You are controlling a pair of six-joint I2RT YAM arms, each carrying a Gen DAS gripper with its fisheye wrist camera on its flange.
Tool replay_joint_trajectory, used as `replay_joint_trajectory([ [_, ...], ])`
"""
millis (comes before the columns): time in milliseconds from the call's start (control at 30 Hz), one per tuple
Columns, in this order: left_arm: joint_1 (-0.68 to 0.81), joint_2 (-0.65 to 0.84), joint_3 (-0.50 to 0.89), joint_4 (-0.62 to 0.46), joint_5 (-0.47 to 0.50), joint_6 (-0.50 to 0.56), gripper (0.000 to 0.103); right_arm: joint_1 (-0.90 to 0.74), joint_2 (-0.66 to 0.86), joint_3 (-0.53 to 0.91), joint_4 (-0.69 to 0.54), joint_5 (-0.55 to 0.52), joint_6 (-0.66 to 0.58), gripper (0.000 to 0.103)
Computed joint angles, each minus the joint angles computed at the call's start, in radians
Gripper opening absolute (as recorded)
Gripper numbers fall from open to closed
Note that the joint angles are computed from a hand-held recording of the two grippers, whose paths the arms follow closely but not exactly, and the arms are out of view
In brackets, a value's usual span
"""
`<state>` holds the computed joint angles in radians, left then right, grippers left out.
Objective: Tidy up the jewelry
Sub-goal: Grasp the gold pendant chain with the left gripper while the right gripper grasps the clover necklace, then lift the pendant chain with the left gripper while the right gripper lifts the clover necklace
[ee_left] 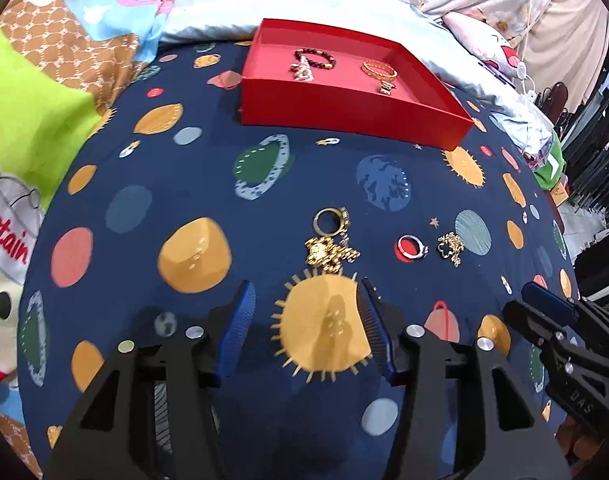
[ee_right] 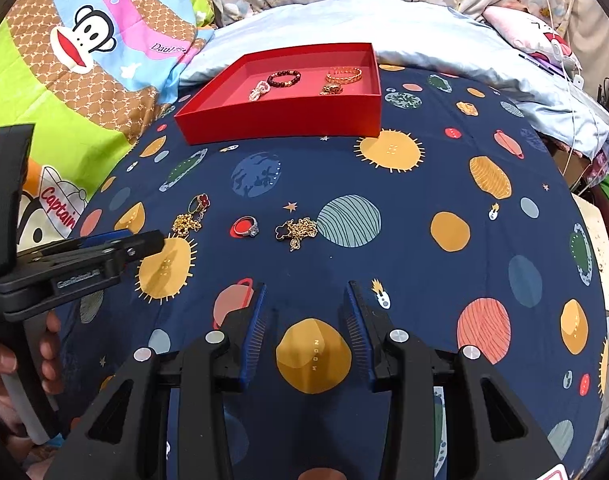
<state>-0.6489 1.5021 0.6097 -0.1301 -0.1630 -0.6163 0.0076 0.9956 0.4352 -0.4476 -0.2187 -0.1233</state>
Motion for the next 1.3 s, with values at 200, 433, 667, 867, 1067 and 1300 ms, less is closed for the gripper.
replay_joint_trajectory([
  [200, 0.002, 0.091, 0.043, 0.055, 0.013, 0.024, 0.040, -0.001, 0.034, 0.008, 0.022, -0.003, 0.004, 0.038],
  [433, 0.006, 0.137, 0.057, 0.095, 0.001, 0.030, 0.019, -0.005, 0.080, 0.022, 0.049, -0.013, 0.008, 0.038],
  [667, 0.024, 0.141, 0.053, 0.122, 0.044, 0.043, 0.008, 0.020, 0.143, 0.040, 0.097, -0.010, 0.020, 0.038],
  [867, 0.051, 0.054, 0.003, 0.110, 0.091, 0.027, 0.008, 0.045, 0.248, 0.073, 0.155, -0.023, 0.031, 0.038],
  [1067, 0.063, -0.056, -0.041, 0.064, 0.098, 0.029, 0.008, 0.079, 0.349, 0.109, 0.208, -0.012, 0.048, 0.038],
  [1300, 0.066, -0.138, -0.064, 0.015, 0.108, 0.024, 0.008, 0.084, 0.407, 0.126, 0.239, -0.002, 0.046, 0.027],
])
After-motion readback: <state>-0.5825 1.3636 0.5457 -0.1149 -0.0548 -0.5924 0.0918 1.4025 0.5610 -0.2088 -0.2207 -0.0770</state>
